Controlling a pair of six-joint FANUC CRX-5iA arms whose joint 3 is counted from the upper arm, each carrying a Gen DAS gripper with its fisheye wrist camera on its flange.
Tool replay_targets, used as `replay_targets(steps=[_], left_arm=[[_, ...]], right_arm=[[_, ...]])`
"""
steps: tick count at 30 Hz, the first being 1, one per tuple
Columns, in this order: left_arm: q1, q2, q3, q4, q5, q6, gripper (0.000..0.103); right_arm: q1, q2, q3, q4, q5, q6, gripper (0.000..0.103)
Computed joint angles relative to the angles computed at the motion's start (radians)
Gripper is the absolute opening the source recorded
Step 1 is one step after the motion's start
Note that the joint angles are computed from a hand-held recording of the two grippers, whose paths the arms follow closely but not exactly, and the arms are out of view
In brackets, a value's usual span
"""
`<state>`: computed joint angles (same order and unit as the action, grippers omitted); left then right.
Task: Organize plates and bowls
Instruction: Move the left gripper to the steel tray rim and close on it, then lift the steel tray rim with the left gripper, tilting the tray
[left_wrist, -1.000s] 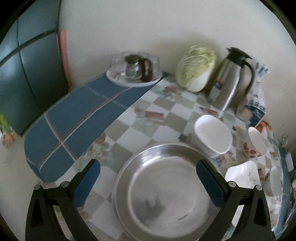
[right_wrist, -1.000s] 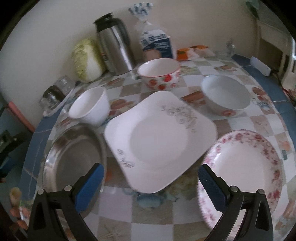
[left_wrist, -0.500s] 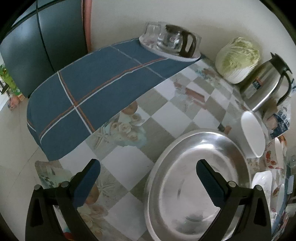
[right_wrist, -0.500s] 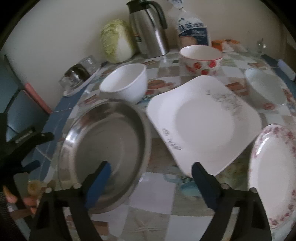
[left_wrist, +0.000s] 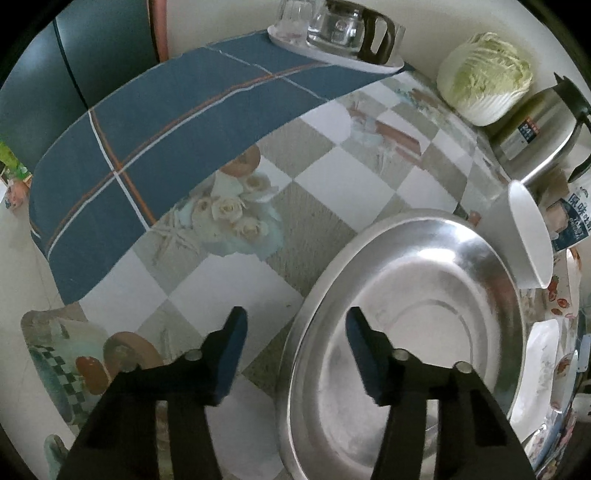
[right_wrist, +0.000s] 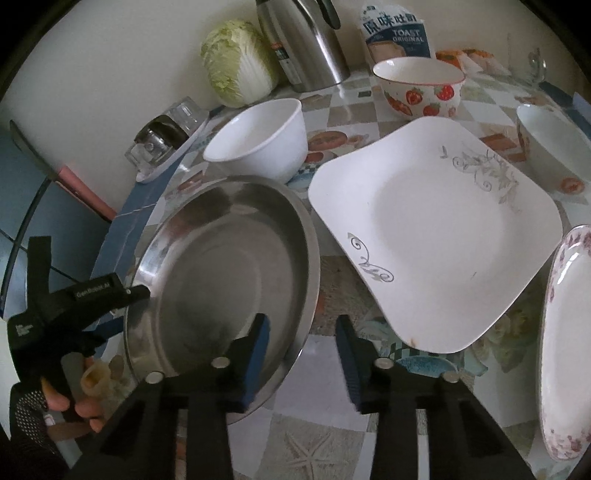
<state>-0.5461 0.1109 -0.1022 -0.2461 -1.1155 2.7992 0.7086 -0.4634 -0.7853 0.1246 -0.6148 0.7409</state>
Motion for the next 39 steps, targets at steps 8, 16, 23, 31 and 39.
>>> replay_targets(steps=[8,16,23,31,39], left_arm=[[-0.014,0.016,0.012,-0.025,0.006,0.01,0.041],[-0.033,0.027,0.029,-0.052,0.004,-0.004,0.031],[-0.044,0.028,0.043,-0.072,-0.022,-0.002,0.03],[-0.056,0.027,0.057,-0.078,-0.056,0.007,0.029],[-0.065,0.019,0.065,-0.081,-0.077,0.021,0.028]], right_arm=[[-0.024,0.027,0.026,-0.068,-0.002,0.074,0.02],[0.01,0.041,0.022,-0.018,-0.006,0.079,0.02],[0.034,0.021,0.006,0.051,-0.014,0.052,0.02],[0.051,-0.017,-0.006,0.098,-0.018,0.038,0.02],[0.046,-0.051,-0.008,0.09,-0.005,0.055,0.02]])
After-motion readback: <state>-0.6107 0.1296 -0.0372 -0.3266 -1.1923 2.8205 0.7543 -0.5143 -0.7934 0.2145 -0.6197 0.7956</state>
